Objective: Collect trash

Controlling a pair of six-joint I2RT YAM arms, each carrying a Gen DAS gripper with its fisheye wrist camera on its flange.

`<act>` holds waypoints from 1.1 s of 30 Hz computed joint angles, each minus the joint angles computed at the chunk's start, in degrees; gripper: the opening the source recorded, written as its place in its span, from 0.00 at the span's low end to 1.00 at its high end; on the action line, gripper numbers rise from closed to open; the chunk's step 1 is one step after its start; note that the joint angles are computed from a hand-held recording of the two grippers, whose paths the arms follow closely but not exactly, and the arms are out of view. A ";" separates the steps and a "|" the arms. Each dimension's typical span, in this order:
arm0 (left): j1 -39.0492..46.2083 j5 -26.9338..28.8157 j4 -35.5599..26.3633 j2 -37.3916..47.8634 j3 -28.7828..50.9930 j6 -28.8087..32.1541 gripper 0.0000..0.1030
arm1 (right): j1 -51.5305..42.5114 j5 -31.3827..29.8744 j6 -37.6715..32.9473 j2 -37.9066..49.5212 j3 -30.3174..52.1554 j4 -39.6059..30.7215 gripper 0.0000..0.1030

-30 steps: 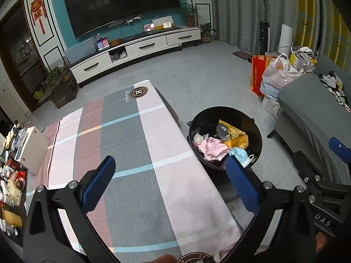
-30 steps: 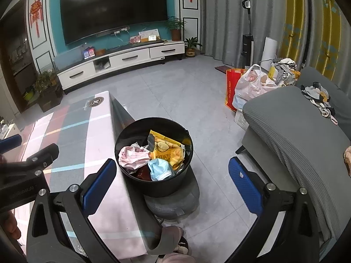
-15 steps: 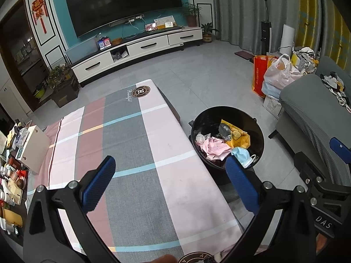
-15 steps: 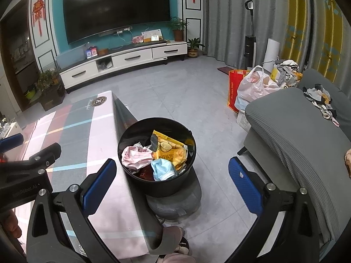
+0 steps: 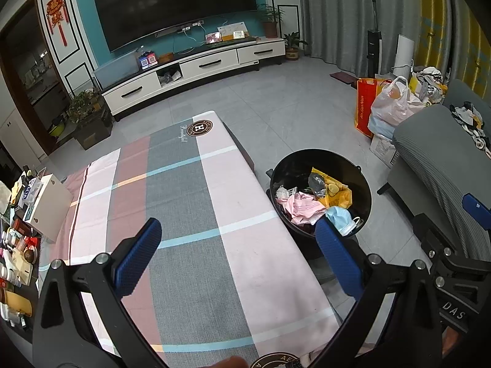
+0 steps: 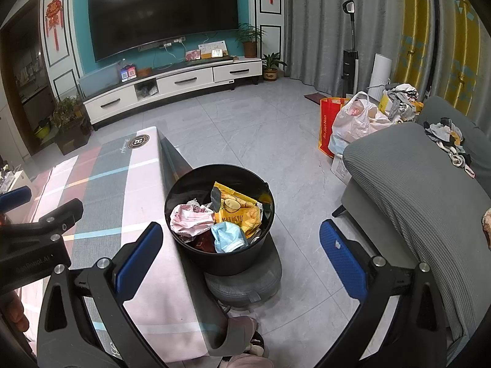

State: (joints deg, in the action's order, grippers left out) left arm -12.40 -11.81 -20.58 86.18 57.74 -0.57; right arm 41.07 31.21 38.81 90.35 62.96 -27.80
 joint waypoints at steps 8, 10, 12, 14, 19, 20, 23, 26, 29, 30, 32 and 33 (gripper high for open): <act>0.01 -0.17 0.01 0.00 0.06 0.09 0.97 | -0.05 -0.05 -0.05 -0.15 -0.20 0.16 0.97; -0.01 -0.23 -0.03 0.01 0.08 0.00 0.97 | -0.01 0.03 -0.06 -0.04 -0.06 0.08 0.97; 0.07 -0.22 -0.02 -0.06 0.05 0.02 0.97 | -0.07 -0.06 -0.11 -0.16 -0.22 0.17 0.97; 0.08 -0.24 -0.15 -0.12 0.21 0.04 0.97 | -0.04 0.02 -0.05 0.00 -0.02 -0.01 0.97; 0.14 -0.25 -0.30 -0.09 0.37 0.29 0.97 | 0.00 0.16 0.12 0.02 0.05 -0.15 0.97; 0.11 -0.30 -0.51 -0.14 0.51 0.28 0.97 | -0.04 0.11 0.10 -0.12 -0.13 -0.03 0.97; 0.16 -0.21 -0.55 -0.10 0.64 0.37 0.97 | -0.02 0.12 -0.03 -0.09 -0.13 0.06 0.97; 0.13 -0.30 -0.63 -0.09 0.69 0.34 0.97 | 0.00 0.17 0.13 -0.04 -0.06 -0.09 0.97; -0.04 -0.46 -0.42 -0.18 0.58 0.12 0.97 | 0.07 0.19 0.20 -0.03 0.00 -0.10 0.97; 0.00 -0.45 -0.37 -0.23 0.52 0.15 0.97 | -0.03 0.13 0.09 -0.12 -0.19 0.05 0.97; 0.16 -0.25 -0.46 -0.21 0.57 0.28 0.97 | -0.05 0.10 0.05 -0.15 -0.23 0.10 0.97; 0.01 -0.33 -0.57 -0.18 0.62 0.07 0.97 | -0.05 0.10 0.05 -0.15 -0.23 0.10 0.97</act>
